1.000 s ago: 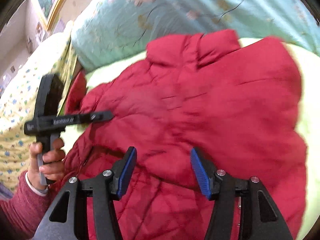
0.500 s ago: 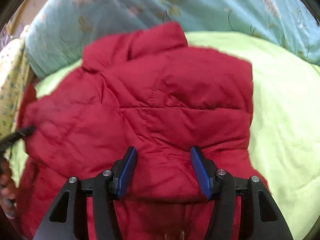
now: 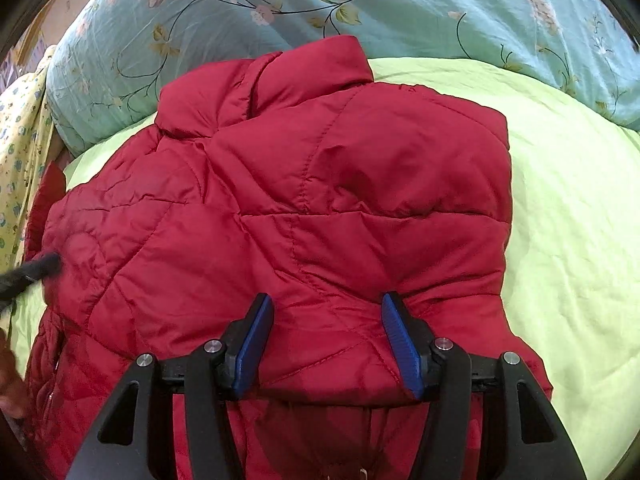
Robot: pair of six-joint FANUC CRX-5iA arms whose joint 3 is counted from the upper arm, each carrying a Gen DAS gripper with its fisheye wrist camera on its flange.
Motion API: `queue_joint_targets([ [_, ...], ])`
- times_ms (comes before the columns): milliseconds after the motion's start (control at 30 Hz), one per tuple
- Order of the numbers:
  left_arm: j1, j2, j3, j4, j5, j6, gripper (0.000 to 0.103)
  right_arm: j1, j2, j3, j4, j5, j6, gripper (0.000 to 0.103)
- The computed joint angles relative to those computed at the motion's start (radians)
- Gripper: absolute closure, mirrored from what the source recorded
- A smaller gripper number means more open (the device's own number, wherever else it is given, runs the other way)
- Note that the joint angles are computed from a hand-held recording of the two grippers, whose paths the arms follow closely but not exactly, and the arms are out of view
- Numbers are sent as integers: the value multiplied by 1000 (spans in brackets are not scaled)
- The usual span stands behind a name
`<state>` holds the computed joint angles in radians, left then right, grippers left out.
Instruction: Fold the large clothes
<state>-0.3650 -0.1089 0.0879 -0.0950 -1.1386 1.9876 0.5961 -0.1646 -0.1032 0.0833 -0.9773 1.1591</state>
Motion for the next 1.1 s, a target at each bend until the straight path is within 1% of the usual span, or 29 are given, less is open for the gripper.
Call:
queue_joint_targets([
  [67,20,9,-36,25,21,-2,85,31,-45,-30,51,28,-38,44],
  [100,36,-1,-67,52,51,-9,85,47,-62,-41,73,47,-49,44],
  [167,55,-14,-97,86,82,-20,85,79,-77,-47,107,62,-56,44],
  [300,51,-17,-101,85,84,-25,85,101,-20,3,94,27,-11,41],
  [400,80,-28,-131,135,111,-57,85,100,44,13,113,-25,-18,38],
  [500,113,-50,-175,204,138,-93,86,67,47,-10,66,18,3,38],
  [633,125,-63,-200,230,157,-110,87,69,55,-3,71,9,5,37],
  [800,129,-68,-209,238,165,-116,87,59,47,-2,49,9,13,36],
  [867,142,-74,-215,269,158,-130,87,50,43,0,33,13,23,36],
  [933,167,-93,-232,323,148,-162,87,41,31,14,3,-5,27,36],
  [1000,186,-118,-248,351,140,-179,87,48,9,12,-1,-5,-4,36],
  [1100,186,-151,-235,297,108,-140,87,66,-38,-3,-1,-6,-24,36],
])
